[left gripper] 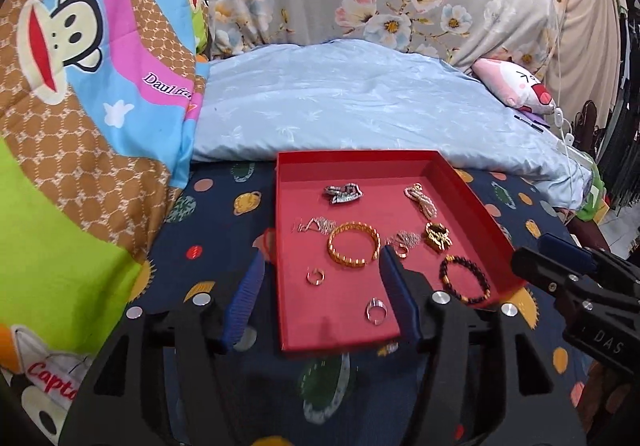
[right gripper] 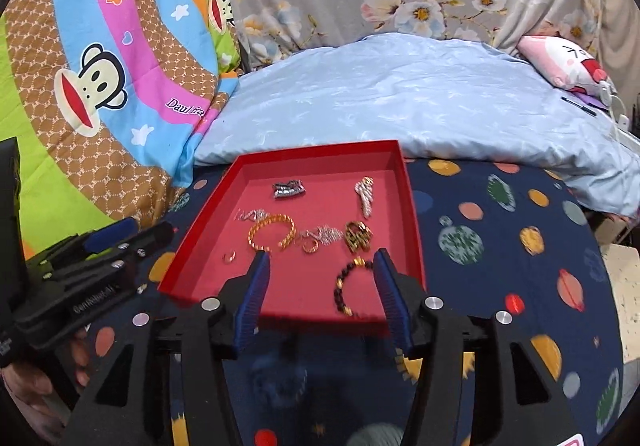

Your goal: Organize jewelry

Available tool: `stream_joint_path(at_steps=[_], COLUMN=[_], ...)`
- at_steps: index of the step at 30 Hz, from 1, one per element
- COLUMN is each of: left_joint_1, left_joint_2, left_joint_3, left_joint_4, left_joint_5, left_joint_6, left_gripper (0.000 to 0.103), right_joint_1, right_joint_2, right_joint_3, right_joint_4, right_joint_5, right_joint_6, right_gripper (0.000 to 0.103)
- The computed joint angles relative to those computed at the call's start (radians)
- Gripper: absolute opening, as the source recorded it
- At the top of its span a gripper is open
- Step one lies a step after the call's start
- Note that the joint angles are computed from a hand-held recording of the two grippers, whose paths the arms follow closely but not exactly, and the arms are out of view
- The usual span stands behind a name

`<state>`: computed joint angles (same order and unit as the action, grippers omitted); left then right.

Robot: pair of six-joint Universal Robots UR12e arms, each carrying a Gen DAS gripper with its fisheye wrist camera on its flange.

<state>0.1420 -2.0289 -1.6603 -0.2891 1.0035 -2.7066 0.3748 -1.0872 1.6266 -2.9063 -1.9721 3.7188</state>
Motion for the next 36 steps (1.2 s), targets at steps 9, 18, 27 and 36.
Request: stream_joint_path(at_steps=[9,18,27,36], left_joint_1=[0.056,0.072,0.073,0.068], left_joint_2=[0.092,0.145,0.171,0.184], left_joint_3=[-0.132,-0.224,-0.275,-0.300], left_joint_4=[-0.062,-0.103,-0.062,-0.018], left_joint_5=[-0.010,0.030,0.065,0.097], left_joint_6=[0.066,0.108,0.106,0.108], left_gripper=[0.061,0.062,0.072,0.077], right_joint_1=[0.062,0.113,0.139,0.154], right_joint_2=[-0.062,-0.075,-0.071,-0.067], right_joint_3=[0.094,0.128,0.132,0.122], right_joint_4=[0.026,0.086,0.120,0.155], right_joint_5=[-0.032,-0.063,-0.088,-0.125], right_joint_6=[0.104,0.178,0.220,0.245], right_gripper=[0.058,0.062,0.067,0.073])
